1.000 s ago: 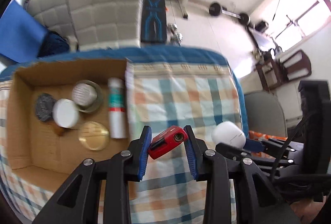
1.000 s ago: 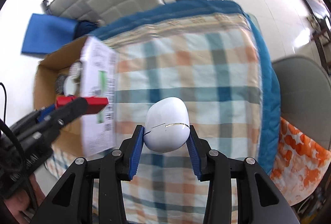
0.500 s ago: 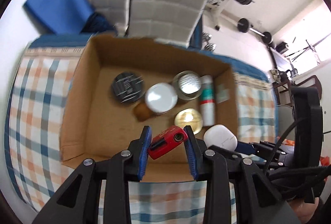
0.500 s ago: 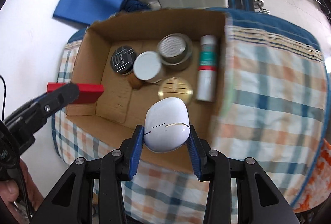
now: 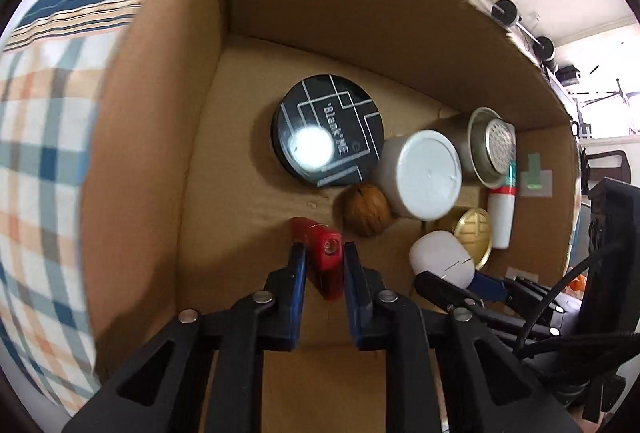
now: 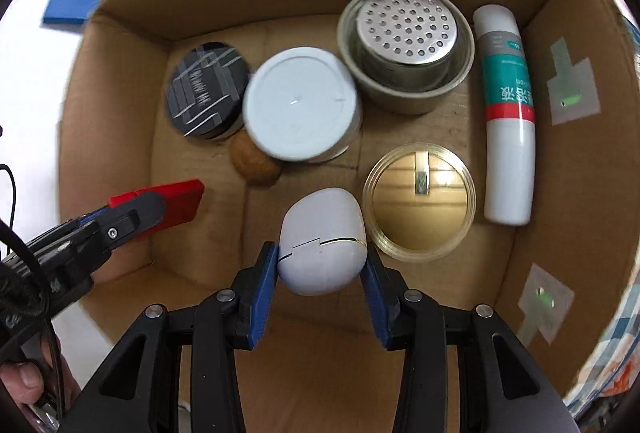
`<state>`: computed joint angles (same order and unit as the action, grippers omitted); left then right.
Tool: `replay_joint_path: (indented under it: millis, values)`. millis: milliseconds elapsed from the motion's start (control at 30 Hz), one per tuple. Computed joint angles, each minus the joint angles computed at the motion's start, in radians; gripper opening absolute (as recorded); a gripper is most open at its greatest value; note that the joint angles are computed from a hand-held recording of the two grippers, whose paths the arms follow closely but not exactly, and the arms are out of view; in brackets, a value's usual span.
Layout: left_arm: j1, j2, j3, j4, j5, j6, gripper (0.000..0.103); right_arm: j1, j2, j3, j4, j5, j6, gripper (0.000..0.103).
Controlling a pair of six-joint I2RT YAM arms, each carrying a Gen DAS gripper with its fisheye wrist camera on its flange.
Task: Organize rigid objects
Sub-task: 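Open both tools to release the white case and red box in the box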
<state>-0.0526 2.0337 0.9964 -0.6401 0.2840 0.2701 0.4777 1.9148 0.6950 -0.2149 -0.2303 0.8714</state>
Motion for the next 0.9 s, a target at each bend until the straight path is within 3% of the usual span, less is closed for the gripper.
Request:
replay_joint_path:
  millis: [367, 600, 833, 900]
  values:
    - [-0.033, 0.076, 0.097, 0.001, 0.0, -0.026, 0.016, -0.072, 0.124, 0.062, 0.028, 0.0, -0.006, 0.043]
    - [-0.005, 0.022, 0.005, 0.051, 0.011, -0.01, 0.016, -0.06, 0.105, 0.062, 0.027, 0.036, -0.024, 0.043]
    - [0.032, 0.005, 0.005, 0.035, 0.027, 0.004, 0.017, -0.044, 0.085, 0.061, 0.01, 0.047, -0.012, 0.044]
    - [0.032, -0.004, -0.001, 0.03, 0.021, 0.007, 0.022, -0.052, 0.074, 0.061, 0.002, 0.048, -0.016, 0.045]
